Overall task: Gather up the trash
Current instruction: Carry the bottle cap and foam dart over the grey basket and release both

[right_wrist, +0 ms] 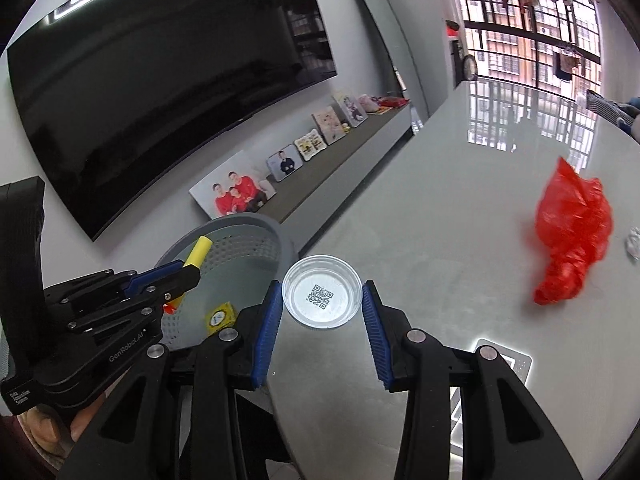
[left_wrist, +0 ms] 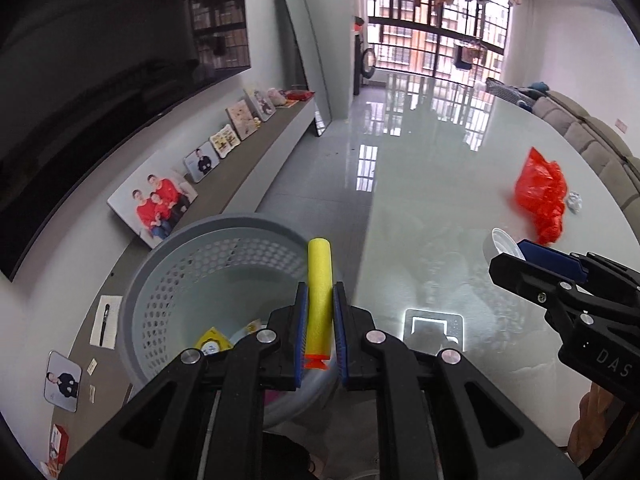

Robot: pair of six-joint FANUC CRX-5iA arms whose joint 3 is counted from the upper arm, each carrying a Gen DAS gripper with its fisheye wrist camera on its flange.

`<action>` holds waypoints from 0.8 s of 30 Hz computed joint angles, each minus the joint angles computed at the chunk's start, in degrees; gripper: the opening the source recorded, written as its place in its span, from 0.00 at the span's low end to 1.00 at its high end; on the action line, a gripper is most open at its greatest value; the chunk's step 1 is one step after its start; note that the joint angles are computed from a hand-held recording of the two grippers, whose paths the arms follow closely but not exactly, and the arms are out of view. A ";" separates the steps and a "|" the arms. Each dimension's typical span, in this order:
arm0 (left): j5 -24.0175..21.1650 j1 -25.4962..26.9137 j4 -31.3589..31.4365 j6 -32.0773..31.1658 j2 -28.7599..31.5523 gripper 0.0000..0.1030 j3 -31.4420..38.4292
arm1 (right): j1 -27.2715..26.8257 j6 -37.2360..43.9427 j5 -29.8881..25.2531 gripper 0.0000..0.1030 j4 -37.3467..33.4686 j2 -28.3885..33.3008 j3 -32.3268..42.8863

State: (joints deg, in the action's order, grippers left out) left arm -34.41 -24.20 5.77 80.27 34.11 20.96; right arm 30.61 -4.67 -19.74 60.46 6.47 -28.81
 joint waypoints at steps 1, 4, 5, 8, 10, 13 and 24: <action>-0.14 0.64 -0.29 0.51 0.13 0.12 0.06 | 0.49 3.20 0.33 0.38 -2.62 1.87 2.40; -1.13 2.87 -1.32 2.21 1.34 0.12 1.16 | 2.02 13.35 0.25 0.38 -11.73 6.95 9.47; -1.34 3.29 -1.68 2.69 1.63 0.12 1.40 | 2.53 17.79 0.02 0.38 -16.02 8.67 12.17; -2.20 4.68 -1.71 3.02 2.74 0.12 2.25 | 3.76 28.52 -2.28 0.38 -25.66 12.96 19.27; -2.98 5.55 -1.79 3.29 3.66 0.12 2.97 | 4.28 33.45 -4.21 0.38 -29.85 15.45 23.27; -3.61 6.40 -1.67 3.53 4.56 0.12 3.46 | 4.72 40.09 -6.88 0.38 -35.60 18.14 27.97; -5.26 7.63 -2.66 6.54 6.10 0.54 4.96 | 4.58 42.90 -8.97 0.57 -37.86 21.93 31.74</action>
State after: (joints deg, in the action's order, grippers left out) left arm -39.67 -16.57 3.11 86.80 40.21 25.92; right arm 35.19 38.23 -28.72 22.60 28.40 2.93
